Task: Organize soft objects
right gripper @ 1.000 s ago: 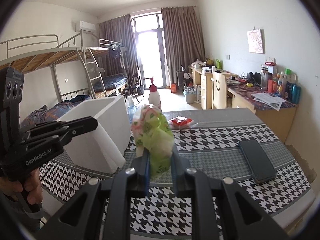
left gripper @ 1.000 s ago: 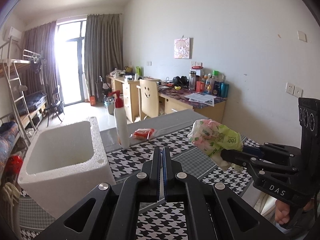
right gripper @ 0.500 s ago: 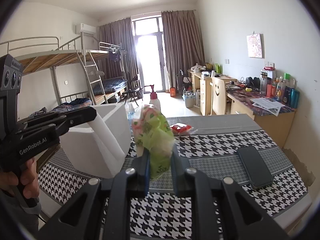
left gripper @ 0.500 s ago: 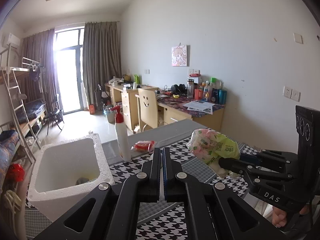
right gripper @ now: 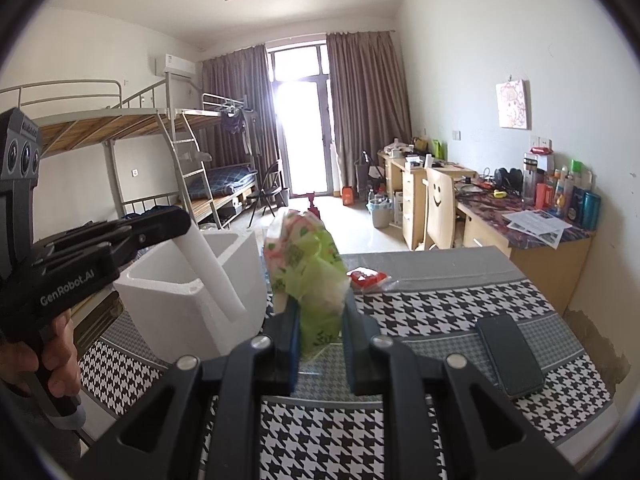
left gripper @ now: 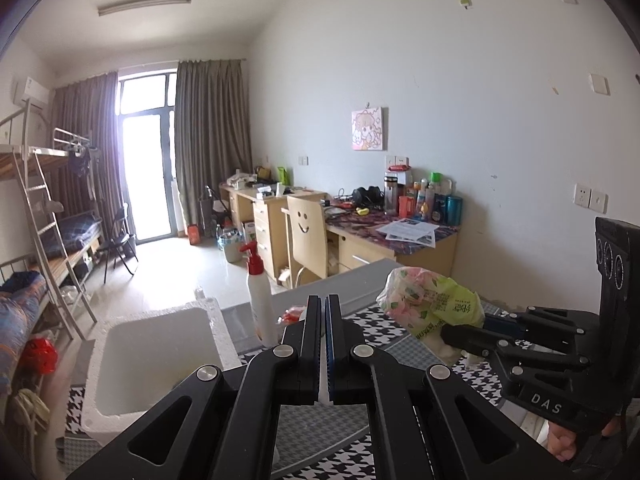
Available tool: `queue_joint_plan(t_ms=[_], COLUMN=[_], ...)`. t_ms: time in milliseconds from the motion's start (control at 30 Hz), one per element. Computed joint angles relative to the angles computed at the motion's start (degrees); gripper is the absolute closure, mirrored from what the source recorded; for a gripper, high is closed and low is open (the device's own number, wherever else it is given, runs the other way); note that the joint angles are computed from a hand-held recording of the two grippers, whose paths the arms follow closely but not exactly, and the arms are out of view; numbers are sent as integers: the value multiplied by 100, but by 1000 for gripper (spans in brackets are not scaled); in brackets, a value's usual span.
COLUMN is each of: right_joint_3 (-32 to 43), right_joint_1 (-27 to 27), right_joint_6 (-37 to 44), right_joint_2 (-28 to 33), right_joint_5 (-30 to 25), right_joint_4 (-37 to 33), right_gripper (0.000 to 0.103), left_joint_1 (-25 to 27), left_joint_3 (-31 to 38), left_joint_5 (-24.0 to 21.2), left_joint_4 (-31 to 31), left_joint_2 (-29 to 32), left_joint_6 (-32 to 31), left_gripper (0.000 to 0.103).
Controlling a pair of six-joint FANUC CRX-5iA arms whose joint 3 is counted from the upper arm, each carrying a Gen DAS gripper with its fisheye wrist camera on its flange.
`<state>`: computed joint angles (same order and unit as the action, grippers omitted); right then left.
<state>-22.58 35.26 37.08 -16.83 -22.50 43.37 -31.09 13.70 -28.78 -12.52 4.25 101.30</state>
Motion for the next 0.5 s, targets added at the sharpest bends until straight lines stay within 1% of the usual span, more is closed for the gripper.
queue_joint_plan(t_ms=[133,300,500], right_joint_3=[51,137,265], right_joint_1=[31,11,24], right_joint_6=[51,55,373], right_joint_2=[23,82,126], right_joint_5=[36,85,150], right_joint_4=[-22,-41,-341], right_gripper=[82,82,82], left_joint_1=[11,-57,-73], left_joint_3=[47,156,321], left_joint_5=[-8,-41,-142], left_joint_4=[-66,-479,-850], left_joint_2=[-11,-43,-34], left_joint_6=[27,328,649], left_gripper=[101,101,102])
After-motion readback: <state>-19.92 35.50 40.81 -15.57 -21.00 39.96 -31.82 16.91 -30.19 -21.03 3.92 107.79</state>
